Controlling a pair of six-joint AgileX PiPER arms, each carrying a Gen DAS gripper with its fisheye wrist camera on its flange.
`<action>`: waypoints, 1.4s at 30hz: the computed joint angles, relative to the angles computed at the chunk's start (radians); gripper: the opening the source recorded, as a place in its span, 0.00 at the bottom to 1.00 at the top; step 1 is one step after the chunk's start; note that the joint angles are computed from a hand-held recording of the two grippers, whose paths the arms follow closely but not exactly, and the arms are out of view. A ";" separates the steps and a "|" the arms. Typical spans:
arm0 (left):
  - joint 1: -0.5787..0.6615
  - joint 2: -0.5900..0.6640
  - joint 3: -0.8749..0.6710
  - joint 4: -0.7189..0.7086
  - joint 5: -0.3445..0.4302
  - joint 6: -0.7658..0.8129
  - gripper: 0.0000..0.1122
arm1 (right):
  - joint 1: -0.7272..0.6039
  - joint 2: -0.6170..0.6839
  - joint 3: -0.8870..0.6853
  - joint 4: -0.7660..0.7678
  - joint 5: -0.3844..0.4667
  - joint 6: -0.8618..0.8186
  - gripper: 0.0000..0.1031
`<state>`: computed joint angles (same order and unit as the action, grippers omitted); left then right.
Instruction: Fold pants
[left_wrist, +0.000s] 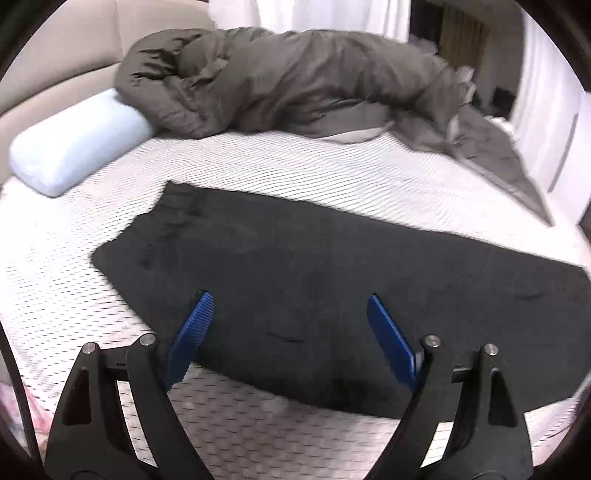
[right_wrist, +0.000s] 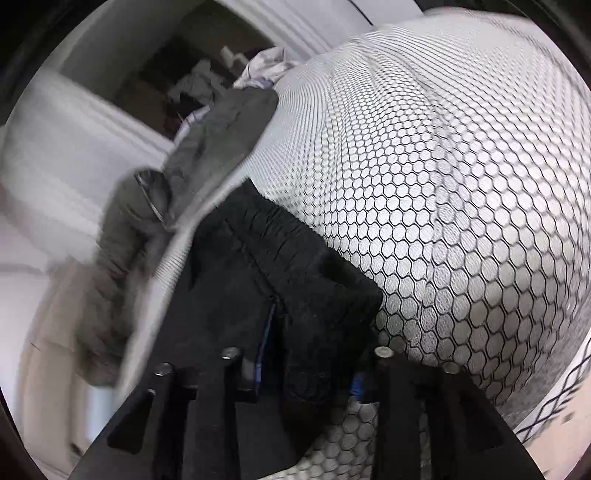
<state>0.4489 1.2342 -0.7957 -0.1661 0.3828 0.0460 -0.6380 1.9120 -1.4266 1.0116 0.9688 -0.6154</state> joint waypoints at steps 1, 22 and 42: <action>-0.009 -0.006 0.001 -0.079 0.006 0.071 0.75 | -0.018 0.000 0.012 0.043 0.028 -0.010 0.52; -0.321 0.186 -0.099 -0.100 0.046 0.095 0.76 | 0.501 -0.315 0.058 0.073 -0.203 -0.084 0.15; -0.256 0.175 -0.083 -0.197 0.058 0.344 0.76 | 0.841 -0.291 0.131 -0.568 -0.143 0.024 0.65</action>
